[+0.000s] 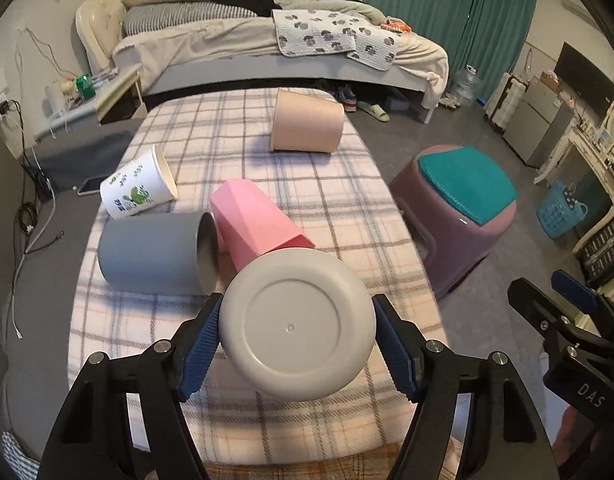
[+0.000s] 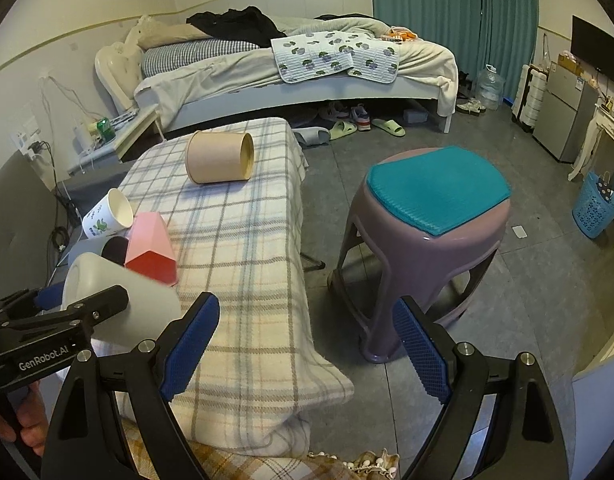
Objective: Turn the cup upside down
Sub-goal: 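Turn the white cup rim-down and set it on the table, open the left gripper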
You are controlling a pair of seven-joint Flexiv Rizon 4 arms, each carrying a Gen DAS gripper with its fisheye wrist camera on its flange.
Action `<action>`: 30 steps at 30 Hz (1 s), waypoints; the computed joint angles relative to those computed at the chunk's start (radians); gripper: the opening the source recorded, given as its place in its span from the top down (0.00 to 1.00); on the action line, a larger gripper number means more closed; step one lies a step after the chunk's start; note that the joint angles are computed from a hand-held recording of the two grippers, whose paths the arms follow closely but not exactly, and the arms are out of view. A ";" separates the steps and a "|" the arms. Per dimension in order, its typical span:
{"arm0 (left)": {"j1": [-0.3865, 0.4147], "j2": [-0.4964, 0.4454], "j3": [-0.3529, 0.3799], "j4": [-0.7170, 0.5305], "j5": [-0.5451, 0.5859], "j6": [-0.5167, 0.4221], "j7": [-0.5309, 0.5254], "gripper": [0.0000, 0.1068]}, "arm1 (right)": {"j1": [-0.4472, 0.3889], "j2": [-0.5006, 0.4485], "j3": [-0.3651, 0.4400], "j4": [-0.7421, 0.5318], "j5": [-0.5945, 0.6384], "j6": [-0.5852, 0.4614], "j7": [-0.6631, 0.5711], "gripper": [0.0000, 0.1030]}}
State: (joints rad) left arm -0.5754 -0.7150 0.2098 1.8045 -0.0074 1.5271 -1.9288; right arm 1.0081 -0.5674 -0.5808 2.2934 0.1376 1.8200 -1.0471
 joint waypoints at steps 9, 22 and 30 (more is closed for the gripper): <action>-0.012 -0.031 0.018 -0.027 0.009 -0.010 -0.008 0.31 | -0.024 -0.012 0.023 -0.007 -0.008 -0.005 0.005 0.14; -0.085 -0.057 0.091 -0.069 0.055 -0.038 -0.024 0.29 | -0.057 -0.015 0.052 -0.009 -0.010 0.004 0.005 0.14; -0.104 -0.016 0.115 -0.047 0.092 -0.030 -0.077 0.24 | 0.013 0.012 -0.012 0.016 0.006 0.003 -0.005 0.14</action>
State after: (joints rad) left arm -0.6794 -0.7310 0.3249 1.7571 0.0851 1.4974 -2.0054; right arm 1.0211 -0.5555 -0.5928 2.3094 0.1436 1.8234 -1.0524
